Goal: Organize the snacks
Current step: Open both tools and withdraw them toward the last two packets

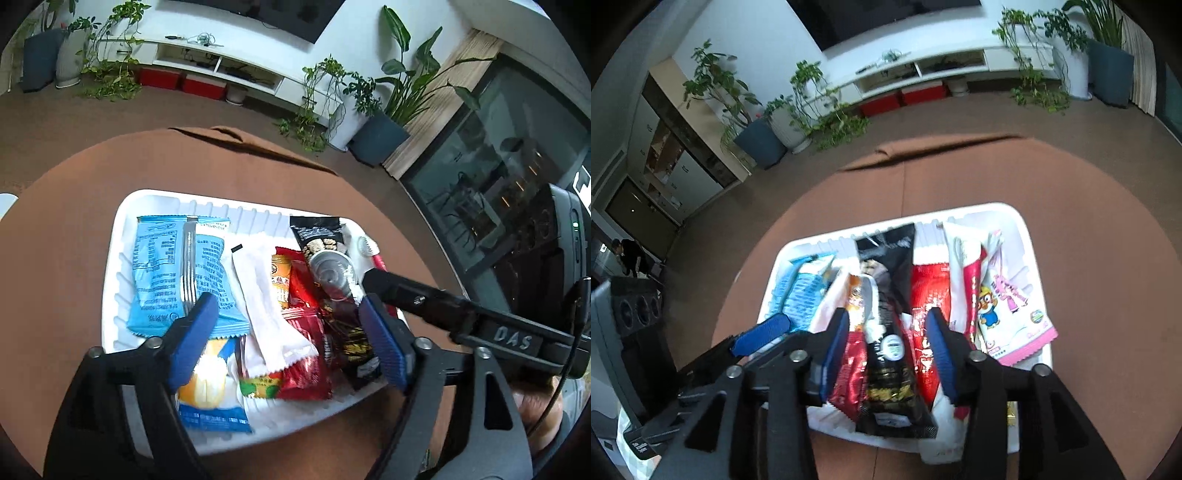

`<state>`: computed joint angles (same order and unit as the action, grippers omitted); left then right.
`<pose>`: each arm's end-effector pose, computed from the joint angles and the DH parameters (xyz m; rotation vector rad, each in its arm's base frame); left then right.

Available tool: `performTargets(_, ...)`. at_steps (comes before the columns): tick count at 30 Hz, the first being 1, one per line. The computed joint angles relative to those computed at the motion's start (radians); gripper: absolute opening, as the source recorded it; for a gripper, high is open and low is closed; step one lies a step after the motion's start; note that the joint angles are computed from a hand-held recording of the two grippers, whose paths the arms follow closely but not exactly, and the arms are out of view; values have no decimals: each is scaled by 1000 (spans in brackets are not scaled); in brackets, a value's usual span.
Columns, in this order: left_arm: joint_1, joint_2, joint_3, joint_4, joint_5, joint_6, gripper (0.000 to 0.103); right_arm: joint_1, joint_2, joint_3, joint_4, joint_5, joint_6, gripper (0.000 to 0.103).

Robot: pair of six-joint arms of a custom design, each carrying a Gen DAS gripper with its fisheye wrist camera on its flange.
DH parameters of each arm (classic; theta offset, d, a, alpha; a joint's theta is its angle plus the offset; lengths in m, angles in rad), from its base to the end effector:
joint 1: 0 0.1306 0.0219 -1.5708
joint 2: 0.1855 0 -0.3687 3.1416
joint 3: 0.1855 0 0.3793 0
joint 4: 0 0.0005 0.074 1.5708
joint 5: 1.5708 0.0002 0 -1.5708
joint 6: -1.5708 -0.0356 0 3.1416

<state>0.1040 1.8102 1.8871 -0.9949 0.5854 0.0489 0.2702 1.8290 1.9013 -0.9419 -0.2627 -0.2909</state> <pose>0.6137 0.0438 0.4132 0.0606 2.4019 -0.6978 0.6031 0.1761 0.4081 -0.0941 2.4811 0.5659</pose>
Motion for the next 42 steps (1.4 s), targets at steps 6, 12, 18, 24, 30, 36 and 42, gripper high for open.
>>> performTargets(6, 11, -109, -108, 51, 7, 18, 103, -5, -139, -148, 152, -42, -20, 83)
performTargets(12, 32, -258, -279, 79, -26, 6, 103, -17, -322, -361, 257, -41, 48, 90)
performTargets(18, 42, -451, -522, 57, -37, -83, 103, -50, -485, -574, 250, -34, 84, 90)
performTargets(24, -31, -550, -654, -78, -128, -130, 103, -44, -600, -719, 201, 13, 87, 90)
performTargets(30, -116, -625, -711, -93, -243, -158, 103, -33, -685, -827, 206, 21, 42, 90)
performTargets(36, -163, -629, -686, -110, -347, -176, 103, -23, -733, -886, 198, 58, 22, 90)
performTargets(42, -207, -603, -674, -112, -428, -170, 103, -24, -754, -915, 205, 65, 10, 90)
